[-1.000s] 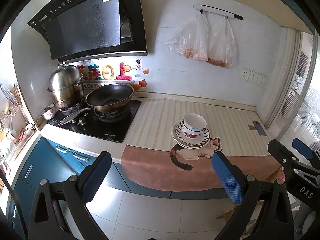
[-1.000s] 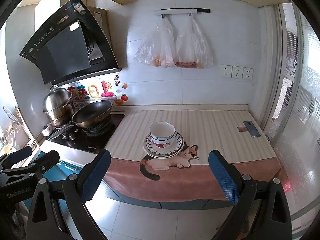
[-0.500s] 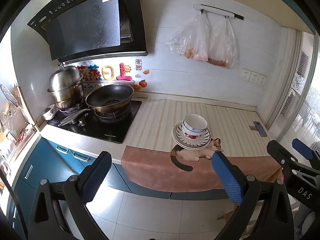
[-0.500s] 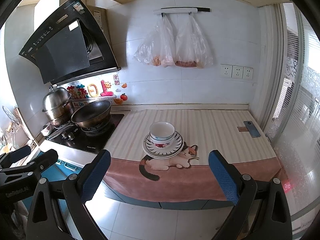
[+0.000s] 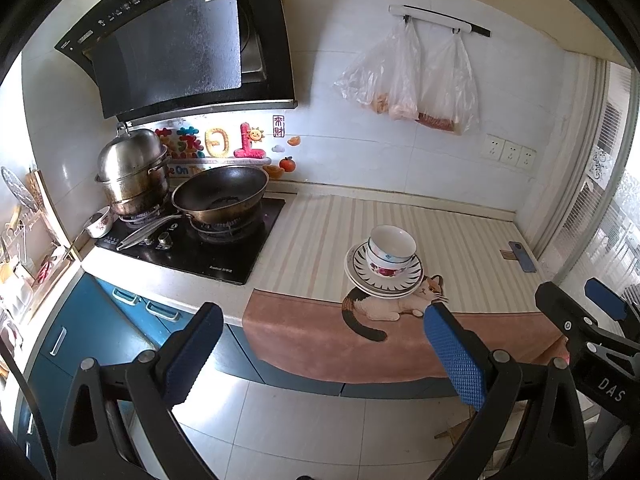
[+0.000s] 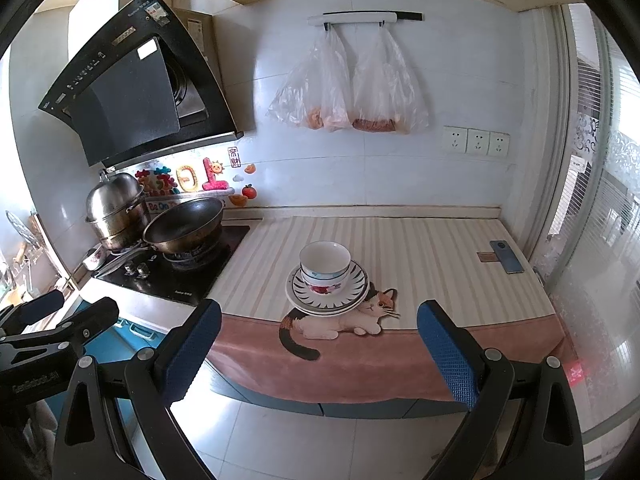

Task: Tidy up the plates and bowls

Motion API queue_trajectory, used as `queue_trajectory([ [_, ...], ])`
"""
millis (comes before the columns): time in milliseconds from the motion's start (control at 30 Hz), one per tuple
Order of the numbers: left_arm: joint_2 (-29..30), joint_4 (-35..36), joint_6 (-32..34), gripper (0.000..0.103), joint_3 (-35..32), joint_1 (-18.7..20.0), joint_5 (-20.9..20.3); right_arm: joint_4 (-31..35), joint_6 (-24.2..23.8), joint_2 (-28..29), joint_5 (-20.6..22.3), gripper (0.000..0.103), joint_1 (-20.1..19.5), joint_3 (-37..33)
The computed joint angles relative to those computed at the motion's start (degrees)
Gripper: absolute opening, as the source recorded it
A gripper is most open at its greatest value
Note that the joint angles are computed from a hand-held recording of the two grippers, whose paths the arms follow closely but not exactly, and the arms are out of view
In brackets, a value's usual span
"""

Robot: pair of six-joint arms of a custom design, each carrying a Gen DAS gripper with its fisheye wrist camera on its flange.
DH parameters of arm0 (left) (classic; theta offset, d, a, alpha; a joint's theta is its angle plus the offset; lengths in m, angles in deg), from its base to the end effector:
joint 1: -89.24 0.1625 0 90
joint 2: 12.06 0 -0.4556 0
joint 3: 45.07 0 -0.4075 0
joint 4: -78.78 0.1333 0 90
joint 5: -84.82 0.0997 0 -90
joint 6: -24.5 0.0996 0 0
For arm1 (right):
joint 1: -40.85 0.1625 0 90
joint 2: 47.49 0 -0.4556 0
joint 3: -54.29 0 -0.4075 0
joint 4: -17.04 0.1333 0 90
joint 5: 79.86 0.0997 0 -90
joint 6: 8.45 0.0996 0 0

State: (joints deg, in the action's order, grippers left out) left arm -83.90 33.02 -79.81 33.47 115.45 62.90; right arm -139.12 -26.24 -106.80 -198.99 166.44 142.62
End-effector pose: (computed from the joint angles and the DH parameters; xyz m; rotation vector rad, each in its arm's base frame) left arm -0.4213 -0.4590 0.4470 -0.0838 1.9801 -1.1744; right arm 0.4885 -0.5369 0.3474 0.9582 -2.4077 0.9606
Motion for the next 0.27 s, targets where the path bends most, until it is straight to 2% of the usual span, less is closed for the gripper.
queue_trajectory([
  [167,0.6,3.3,-2.0,0.103,-0.8,-0.1,0.5,0.2,0.0,0.0,0.1,0.1,0.0,0.0],
  [267,-0.2,1.4,-1.1,0.103,0.6,-0.2,0.7,0.1,-0.2,-0.1,0.2,0.1,0.0,0.1],
])
